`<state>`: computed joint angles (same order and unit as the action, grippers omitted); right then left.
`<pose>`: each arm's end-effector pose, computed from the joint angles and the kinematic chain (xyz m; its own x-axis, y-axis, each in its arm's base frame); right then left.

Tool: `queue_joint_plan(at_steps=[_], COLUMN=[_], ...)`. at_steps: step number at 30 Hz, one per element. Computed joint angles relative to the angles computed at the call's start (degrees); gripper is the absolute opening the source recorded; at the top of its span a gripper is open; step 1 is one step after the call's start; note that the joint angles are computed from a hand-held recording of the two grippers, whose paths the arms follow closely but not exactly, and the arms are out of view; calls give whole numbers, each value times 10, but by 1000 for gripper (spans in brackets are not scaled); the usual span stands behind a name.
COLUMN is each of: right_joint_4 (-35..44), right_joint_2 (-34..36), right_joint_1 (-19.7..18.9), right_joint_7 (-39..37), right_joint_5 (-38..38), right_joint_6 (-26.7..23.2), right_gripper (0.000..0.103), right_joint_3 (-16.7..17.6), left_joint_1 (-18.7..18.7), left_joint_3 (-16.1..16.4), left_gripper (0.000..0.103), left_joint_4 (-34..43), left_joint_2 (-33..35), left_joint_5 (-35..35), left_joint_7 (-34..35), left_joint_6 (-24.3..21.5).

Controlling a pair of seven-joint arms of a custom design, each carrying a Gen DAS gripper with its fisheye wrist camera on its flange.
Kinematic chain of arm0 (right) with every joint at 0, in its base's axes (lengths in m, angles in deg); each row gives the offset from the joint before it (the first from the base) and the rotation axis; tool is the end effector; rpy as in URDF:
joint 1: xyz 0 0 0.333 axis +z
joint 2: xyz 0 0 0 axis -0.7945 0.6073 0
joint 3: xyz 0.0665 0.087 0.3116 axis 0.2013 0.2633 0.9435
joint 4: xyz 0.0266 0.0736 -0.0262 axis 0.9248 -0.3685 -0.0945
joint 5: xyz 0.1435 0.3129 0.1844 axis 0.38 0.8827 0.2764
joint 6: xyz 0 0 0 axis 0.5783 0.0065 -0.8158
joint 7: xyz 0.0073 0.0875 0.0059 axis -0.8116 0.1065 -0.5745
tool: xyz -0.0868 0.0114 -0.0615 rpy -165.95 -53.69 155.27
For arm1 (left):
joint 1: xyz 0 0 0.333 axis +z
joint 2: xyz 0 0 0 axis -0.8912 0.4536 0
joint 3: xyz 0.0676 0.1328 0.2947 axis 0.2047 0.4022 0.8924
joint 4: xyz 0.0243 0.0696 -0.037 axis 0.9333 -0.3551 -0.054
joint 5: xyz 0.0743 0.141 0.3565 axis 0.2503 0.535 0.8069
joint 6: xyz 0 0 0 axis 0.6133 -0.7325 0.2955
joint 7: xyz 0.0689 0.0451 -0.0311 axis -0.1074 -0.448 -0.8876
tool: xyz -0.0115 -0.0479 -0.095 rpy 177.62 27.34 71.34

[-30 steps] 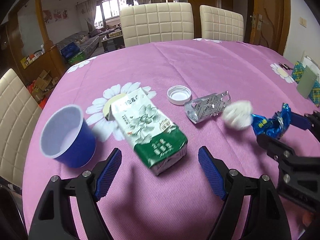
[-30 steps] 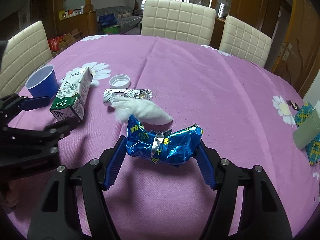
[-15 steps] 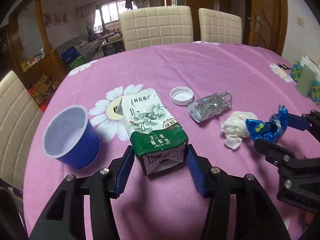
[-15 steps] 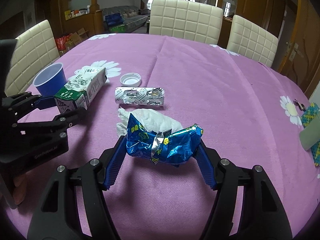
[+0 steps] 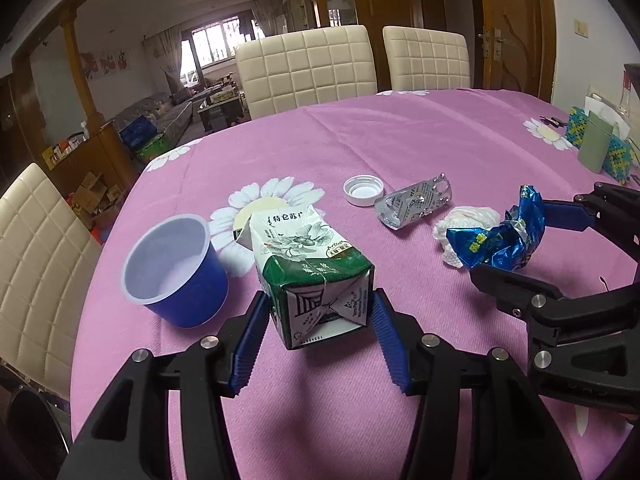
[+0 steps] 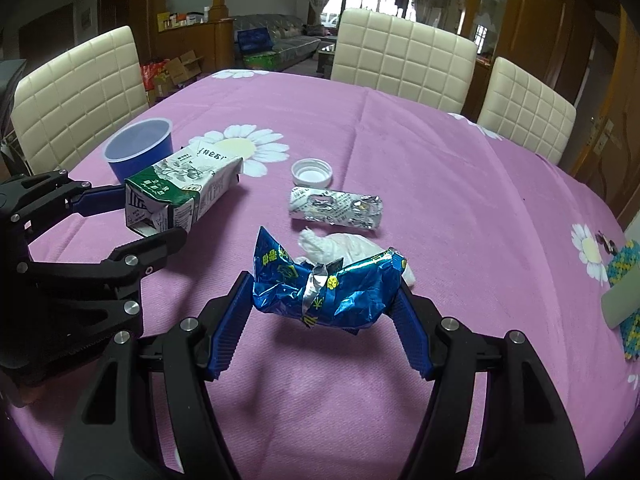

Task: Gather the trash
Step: 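Grasp the green-white milk carton with left tool while right tool holds wrapper, then carry the carton with left tool over the bin while right tool holds wrapper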

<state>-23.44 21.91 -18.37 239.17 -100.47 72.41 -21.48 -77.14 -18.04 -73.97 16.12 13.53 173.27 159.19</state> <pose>0.6645 0.3924 0.3396 -0.2096 -0.9732 0.0940 -0.7257 0.0905 -0.6820 0.7280 -0.2705 0.3418 -0.6815 -0.7157 -0.1531 -0.4332 0.5631 -0.7037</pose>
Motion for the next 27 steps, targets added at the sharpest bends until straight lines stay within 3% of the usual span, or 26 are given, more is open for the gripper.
queue_joint_plan(at_steps=[10,27], right_joint_4=[54,199], right_joint_2=[27,105], right_joint_1=[12,47], right_joint_7=[-47,-154], right_joint_5=[12,43], right_joint_6=[-19,-53], right_gripper=[67,67], right_joint_3=[4,-9], left_joint_1=[24,114], left_joint_3=[-9,-76], left_gripper=[48,47], left_joint_4=[-24,-76], left_joint_2=[-16,-49], left_joint_5=[-17,-95], left_joint_7=[16,109], left_joint_6=[10,54])
